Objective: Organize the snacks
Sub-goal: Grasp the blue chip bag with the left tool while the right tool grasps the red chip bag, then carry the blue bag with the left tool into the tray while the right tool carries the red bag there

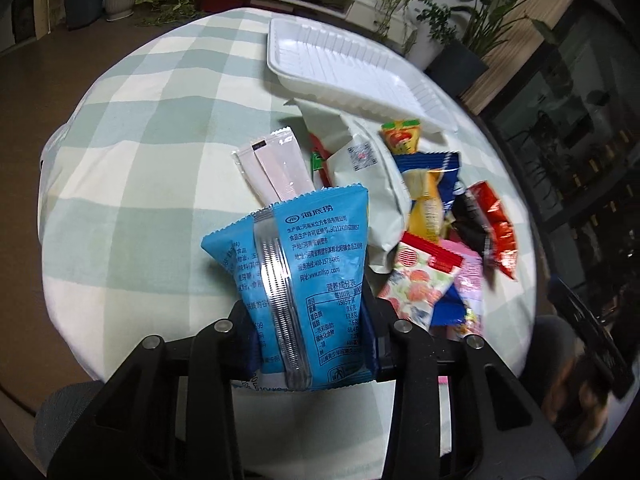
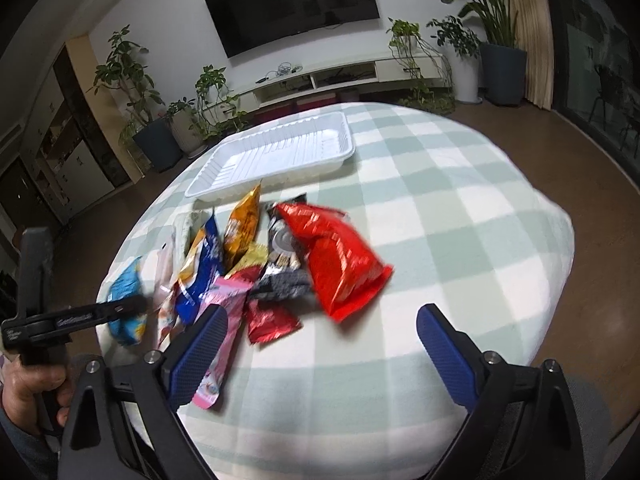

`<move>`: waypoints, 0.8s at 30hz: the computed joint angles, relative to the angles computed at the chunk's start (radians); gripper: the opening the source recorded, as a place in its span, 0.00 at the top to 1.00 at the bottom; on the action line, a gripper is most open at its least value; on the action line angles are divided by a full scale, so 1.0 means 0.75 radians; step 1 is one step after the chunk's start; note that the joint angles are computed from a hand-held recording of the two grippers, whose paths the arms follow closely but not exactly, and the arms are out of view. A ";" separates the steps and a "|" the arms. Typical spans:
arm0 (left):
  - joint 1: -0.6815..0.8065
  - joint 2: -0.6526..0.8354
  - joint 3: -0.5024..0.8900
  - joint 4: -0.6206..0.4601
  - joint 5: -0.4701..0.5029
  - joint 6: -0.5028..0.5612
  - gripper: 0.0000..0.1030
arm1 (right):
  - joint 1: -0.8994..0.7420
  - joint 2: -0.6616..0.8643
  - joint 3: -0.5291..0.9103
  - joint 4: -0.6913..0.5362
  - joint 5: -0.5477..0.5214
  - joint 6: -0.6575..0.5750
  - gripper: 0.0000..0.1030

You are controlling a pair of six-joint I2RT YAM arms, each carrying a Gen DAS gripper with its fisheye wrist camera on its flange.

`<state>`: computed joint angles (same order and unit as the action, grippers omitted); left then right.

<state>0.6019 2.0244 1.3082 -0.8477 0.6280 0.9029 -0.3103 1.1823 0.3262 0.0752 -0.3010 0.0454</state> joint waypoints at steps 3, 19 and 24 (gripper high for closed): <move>0.047 0.003 0.026 -0.072 0.039 0.059 0.66 | -0.025 0.085 0.092 -0.028 -0.016 -0.084 0.10; 0.116 0.044 0.029 -0.125 0.080 0.188 0.66 | 0.027 0.807 0.728 -0.358 -0.007 -0.420 0.39; 0.103 0.056 0.026 -0.120 0.079 0.186 0.66 | 0.032 0.859 0.794 -0.394 -0.036 -0.446 0.39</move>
<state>0.6790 2.0662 1.3278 -0.9378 0.6870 1.0425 -0.2866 1.8269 0.9213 -0.2201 -0.3278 -0.2890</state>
